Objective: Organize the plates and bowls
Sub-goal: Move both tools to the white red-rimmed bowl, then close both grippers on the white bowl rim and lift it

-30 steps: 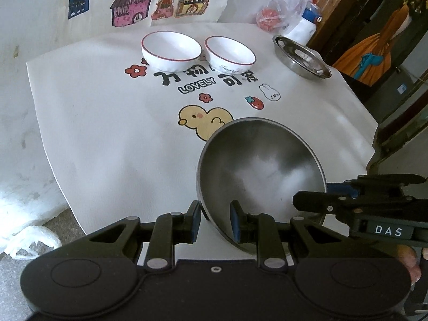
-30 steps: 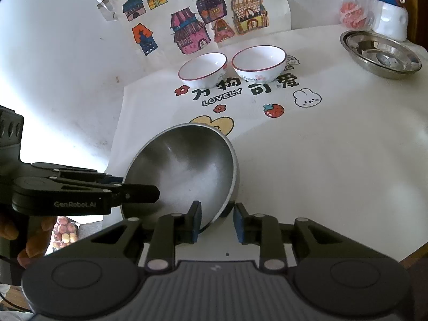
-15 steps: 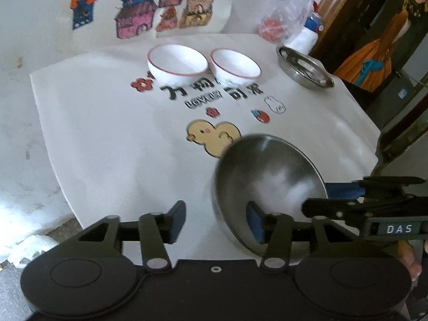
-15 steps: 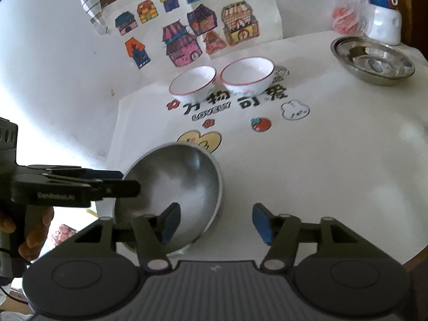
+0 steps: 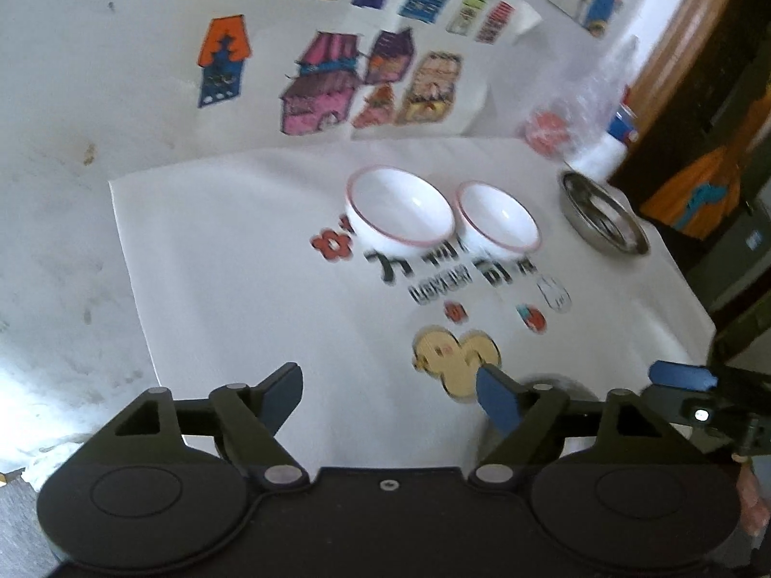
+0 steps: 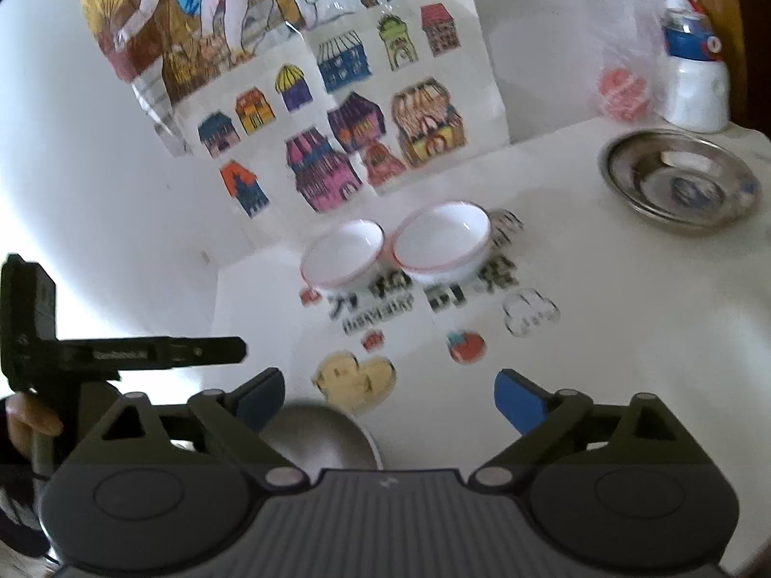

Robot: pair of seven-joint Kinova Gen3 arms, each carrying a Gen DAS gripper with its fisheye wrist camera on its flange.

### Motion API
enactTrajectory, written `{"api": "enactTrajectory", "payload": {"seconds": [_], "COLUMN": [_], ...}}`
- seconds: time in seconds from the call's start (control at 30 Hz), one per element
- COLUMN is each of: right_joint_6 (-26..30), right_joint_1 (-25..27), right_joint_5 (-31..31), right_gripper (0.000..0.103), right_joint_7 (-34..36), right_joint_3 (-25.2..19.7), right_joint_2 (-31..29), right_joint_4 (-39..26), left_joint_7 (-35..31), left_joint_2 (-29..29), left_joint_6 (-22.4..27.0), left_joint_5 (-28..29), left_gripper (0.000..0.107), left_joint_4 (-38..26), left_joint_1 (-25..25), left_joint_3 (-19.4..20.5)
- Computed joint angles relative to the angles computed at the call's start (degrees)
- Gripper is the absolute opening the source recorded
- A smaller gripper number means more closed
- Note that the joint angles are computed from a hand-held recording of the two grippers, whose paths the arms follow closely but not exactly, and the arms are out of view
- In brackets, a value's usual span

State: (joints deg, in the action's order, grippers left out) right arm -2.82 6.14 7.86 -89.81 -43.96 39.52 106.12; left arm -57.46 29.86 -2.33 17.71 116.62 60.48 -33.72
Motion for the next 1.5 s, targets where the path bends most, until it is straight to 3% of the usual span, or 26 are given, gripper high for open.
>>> {"api": "enactTrajectory", "payload": {"seconds": [0.13,0.23,0.4,0.67,0.9,1.1,1.3,1.5], "right_joint_6": [5.2,8.2,13.8,15.1,15.5,15.2,17.1,18.8], "right_joint_1": [3.0,1.4,-4.5,-11.8,-15.6,-18.0,-20.9,-23.1], "right_joint_5": [0.0,-2.8,-7.8,-15.0,-20.8,-23.8,-24.2,-24.5], "right_gripper": [0.102,0.102,0.102,0.103,0.094,0.086,0.08,0.067], "right_joint_7": [2.4,3.8,4.3,4.3,5.1,5.0,3.6,2.4], "right_joint_3": [-5.8,-6.7,-2.7,5.0,10.2,13.1,16.7,19.6], "right_joint_2": [6.7,10.7,13.9,14.5,14.4,13.9,13.5,13.8], "right_joint_4": [-7.8,-13.2,-21.5,-27.1,-29.2,-29.8,-31.6,-33.4], "left_joint_7": [0.2,0.2,0.7,-0.9,-3.9,-6.6,-8.3,-9.2], "left_joint_2": [0.8,2.0,4.6,6.6,8.4,9.6,10.3,11.1], "left_joint_6": [-0.1,0.7,3.4,5.2,4.8,4.4,4.7,5.8], "left_joint_5": [0.5,0.1,-3.7,-12.3,-15.8,-16.3,-16.0,-16.2], "left_gripper": [0.086,0.089,0.096,0.1,0.101,0.101,0.101,0.098], "left_joint_4": [-1.2,-3.1,-7.9,-15.3,-18.9,-20.5,-21.5,-23.1], "left_joint_1": [-2.3,-3.9,-7.8,-22.8,-29.2,-31.5,-30.9,-31.5], "left_joint_3": [-0.2,-0.8,-1.7,10.3,16.7,19.8,19.2,20.0]}}
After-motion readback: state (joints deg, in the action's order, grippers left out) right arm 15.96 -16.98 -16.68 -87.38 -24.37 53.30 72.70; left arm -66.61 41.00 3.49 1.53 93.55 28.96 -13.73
